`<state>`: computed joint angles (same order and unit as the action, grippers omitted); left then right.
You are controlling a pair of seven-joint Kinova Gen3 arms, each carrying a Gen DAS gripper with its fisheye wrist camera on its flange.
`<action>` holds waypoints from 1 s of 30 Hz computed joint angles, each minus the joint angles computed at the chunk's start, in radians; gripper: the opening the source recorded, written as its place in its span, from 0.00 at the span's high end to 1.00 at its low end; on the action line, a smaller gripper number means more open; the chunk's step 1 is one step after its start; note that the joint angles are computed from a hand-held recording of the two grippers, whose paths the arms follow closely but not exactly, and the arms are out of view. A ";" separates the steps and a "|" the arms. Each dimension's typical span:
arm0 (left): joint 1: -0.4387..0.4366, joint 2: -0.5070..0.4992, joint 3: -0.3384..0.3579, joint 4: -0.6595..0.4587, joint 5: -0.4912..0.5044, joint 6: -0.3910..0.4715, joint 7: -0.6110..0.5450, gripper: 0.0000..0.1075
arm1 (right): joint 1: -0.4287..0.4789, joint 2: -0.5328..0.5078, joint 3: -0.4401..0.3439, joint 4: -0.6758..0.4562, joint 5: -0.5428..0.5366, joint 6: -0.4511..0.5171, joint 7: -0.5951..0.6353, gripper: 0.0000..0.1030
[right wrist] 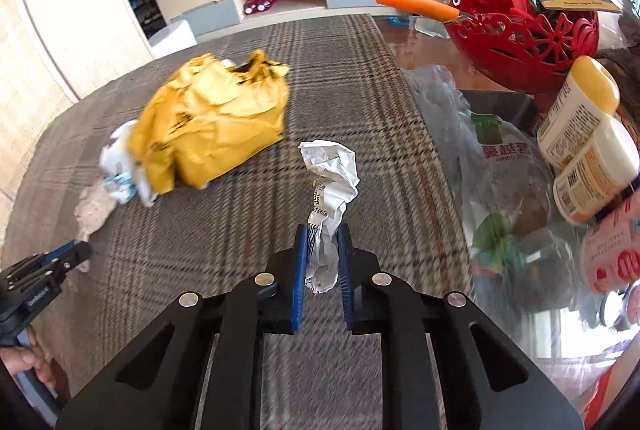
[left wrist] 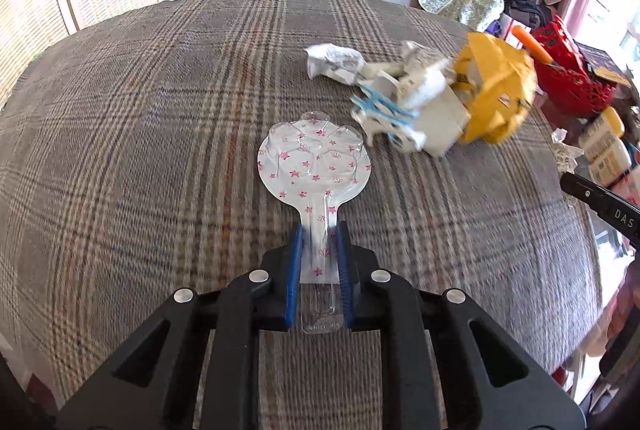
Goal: Collect trash
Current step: 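Grasp the clear star-printed tray with the left tool while the right tool grasps crumpled foil, then carry the star tray and foil down to the bin and open both tools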
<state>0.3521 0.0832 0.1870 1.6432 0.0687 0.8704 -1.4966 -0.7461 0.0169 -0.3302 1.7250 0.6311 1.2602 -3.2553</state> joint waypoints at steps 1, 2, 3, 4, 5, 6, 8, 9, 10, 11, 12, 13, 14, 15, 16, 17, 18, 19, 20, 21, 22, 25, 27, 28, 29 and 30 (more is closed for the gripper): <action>-0.005 -0.019 0.000 0.020 0.017 -0.003 -0.020 0.86 | -0.013 -0.007 -0.012 0.005 0.006 0.001 -0.022 0.84; -0.007 -0.044 0.001 0.047 0.031 -0.009 -0.035 0.86 | -0.026 -0.013 -0.025 0.011 0.012 0.001 -0.044 0.84; -0.008 -0.069 0.001 0.073 0.046 -0.011 -0.047 0.86 | -0.044 -0.016 -0.042 0.014 0.020 0.010 -0.070 0.84; -0.007 -0.086 0.003 0.092 0.055 -0.015 -0.050 0.86 | -0.062 -0.016 -0.059 0.016 0.028 0.021 -0.096 0.84; -0.006 -0.115 0.004 0.122 0.066 -0.022 -0.055 0.86 | -0.078 -0.014 -0.071 0.014 0.034 0.031 -0.116 0.84; -0.005 -0.143 0.006 0.150 0.072 -0.028 -0.054 0.86 | -0.099 -0.013 -0.087 0.014 0.042 0.045 -0.144 0.84; 0.000 -0.197 0.014 0.198 0.077 -0.038 -0.045 0.86 | -0.143 -0.009 -0.113 0.010 0.059 0.081 -0.206 0.84; 0.004 -0.220 0.016 0.213 0.086 -0.035 -0.048 0.86 | -0.168 -0.008 -0.126 0.012 0.067 0.097 -0.243 0.84; 0.008 -0.247 0.018 0.232 0.097 -0.035 -0.052 0.86 | -0.190 -0.006 -0.136 0.012 0.072 0.108 -0.270 0.84; 0.014 -0.281 0.018 0.255 0.107 -0.032 -0.058 0.86 | -0.212 -0.004 -0.146 0.012 0.075 0.122 -0.294 0.84; 0.018 -0.312 0.019 0.275 0.114 -0.029 -0.062 0.86 | -0.241 0.006 -0.160 0.006 0.080 0.145 -0.324 0.84; 0.023 -0.340 0.021 0.293 0.123 -0.026 -0.064 0.86 | -0.266 0.012 -0.168 0.005 0.082 0.158 -0.347 0.84; 0.030 -0.373 0.020 0.315 0.138 -0.021 -0.069 0.86 | -0.290 0.018 -0.173 0.002 0.085 0.168 -0.368 0.84; 0.037 -0.402 0.020 0.335 0.150 -0.016 -0.073 0.86 | -0.318 0.026 -0.181 -0.002 0.087 0.177 -0.391 0.84; 0.041 -0.433 0.024 0.356 0.157 -0.014 -0.074 0.86 | -0.343 0.036 -0.185 -0.007 0.088 0.187 -0.412 0.84; 0.041 -0.458 0.035 0.372 0.158 -0.013 -0.066 0.86 | -0.370 0.046 -0.188 -0.012 0.090 0.195 -0.435 0.84; 0.043 -0.477 0.041 0.384 0.162 -0.008 -0.060 0.86 | -0.398 0.054 -0.191 -0.018 0.092 0.205 -0.458 0.84; 0.052 -0.502 0.036 0.405 0.178 0.000 -0.060 0.86 | -0.422 0.063 -0.190 -0.021 0.094 0.210 -0.479 0.84; 0.060 -0.520 0.030 0.421 0.196 0.007 -0.062 0.86 | -0.444 0.071 -0.188 -0.023 0.093 0.216 -0.498 0.84; 0.067 -0.537 0.028 0.436 0.209 0.013 -0.063 0.86 | -0.468 0.080 -0.187 -0.025 0.092 0.219 -0.519 0.84; 0.071 -0.554 0.031 0.453 0.220 0.018 -0.062 0.86 | -0.489 0.086 -0.185 -0.023 0.093 0.216 -0.539 0.84; 0.080 -0.589 0.045 0.497 0.236 0.020 -0.068 0.86 | -0.543 0.108 -0.176 -0.020 0.090 0.207 -0.591 0.84; 0.095 -0.605 0.039 0.528 0.261 0.018 -0.078 0.86 | -0.548 0.120 -0.189 -0.009 0.083 0.182 -0.617 0.84; 0.099 -0.611 0.043 0.543 0.270 0.015 -0.080 0.86 | -0.550 0.124 -0.191 -0.003 0.079 0.170 -0.626 0.84; 0.104 -0.613 0.051 0.559 0.278 0.011 -0.083 0.86 | -0.548 0.127 -0.194 0.008 0.074 0.147 -0.639 0.84; 0.108 -0.610 0.056 0.571 0.284 0.006 -0.087 0.86 | -0.549 0.129 -0.193 0.017 0.070 0.126 -0.650 0.84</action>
